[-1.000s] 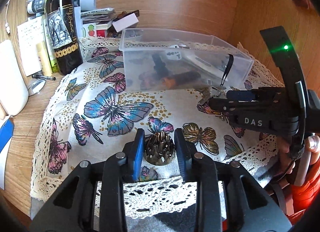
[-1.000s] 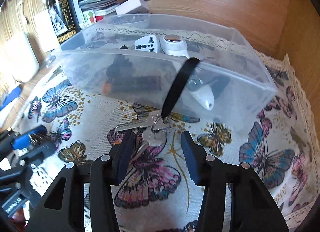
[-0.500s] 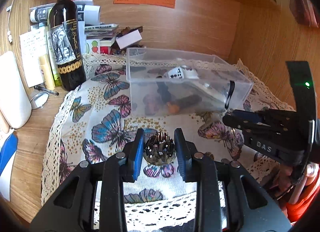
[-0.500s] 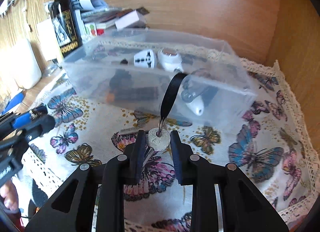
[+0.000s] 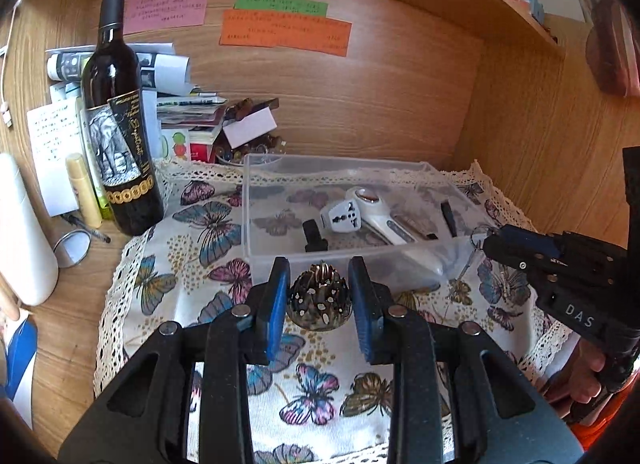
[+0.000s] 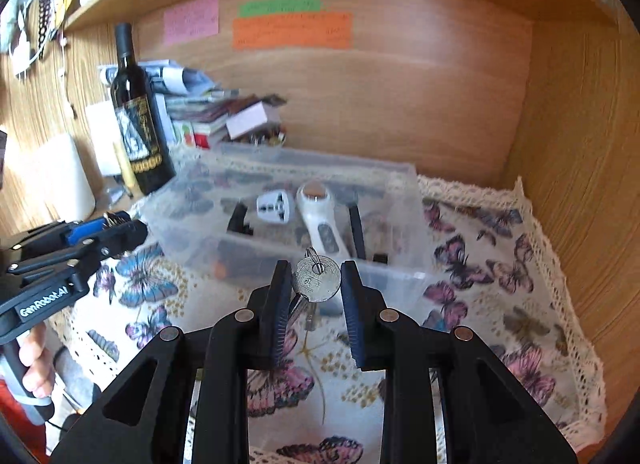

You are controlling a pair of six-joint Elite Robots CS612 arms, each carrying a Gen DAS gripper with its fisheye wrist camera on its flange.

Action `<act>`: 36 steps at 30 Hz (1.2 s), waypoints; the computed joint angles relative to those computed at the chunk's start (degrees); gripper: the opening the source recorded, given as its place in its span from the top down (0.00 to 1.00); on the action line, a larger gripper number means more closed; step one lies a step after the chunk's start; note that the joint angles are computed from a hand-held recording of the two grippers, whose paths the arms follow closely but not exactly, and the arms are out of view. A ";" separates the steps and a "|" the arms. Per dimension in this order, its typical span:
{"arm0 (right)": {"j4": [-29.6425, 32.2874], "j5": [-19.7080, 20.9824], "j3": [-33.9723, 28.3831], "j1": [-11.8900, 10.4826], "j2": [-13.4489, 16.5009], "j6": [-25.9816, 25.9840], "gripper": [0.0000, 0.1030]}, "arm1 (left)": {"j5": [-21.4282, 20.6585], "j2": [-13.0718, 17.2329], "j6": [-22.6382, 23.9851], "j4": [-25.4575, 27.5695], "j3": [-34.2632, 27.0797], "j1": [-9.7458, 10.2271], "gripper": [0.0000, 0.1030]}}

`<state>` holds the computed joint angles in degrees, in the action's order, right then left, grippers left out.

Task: Organize rigid objects
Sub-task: 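Drop the round object into the box with the left gripper while the right gripper drops the keys in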

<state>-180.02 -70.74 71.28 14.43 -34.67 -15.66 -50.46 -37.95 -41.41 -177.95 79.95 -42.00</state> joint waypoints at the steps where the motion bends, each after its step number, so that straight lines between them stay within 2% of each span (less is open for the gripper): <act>1: -0.40 0.22 -0.20 -0.06 0.04 0.12 0.78 | -0.01 0.07 0.29 0.16 -0.38 0.14 0.71; 12: -2.86 3.15 -4.11 -0.38 1.25 1.88 0.78 | -0.37 0.95 3.85 0.39 -4.09 1.47 0.71; 19: -1.32 5.77 -7.23 0.00 2.59 0.92 0.78 | -2.42 1.81 5.04 1.01 -6.41 2.47 0.71; 25: 4.49 6.10 -11.36 0.65 4.82 -0.13 0.78 | -4.73 2.98 5.45 3.83 -8.70 3.29 0.71; 36: 18.33 1.60 -18.64 1.77 9.03 -0.87 0.78 | -10.92 4.87 2.61 8.11 -11.51 5.11 0.71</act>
<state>-161.69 -69.14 52.64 16.20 -25.64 -16.53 -61.38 -33.08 -38.80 -169.84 68.44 -36.89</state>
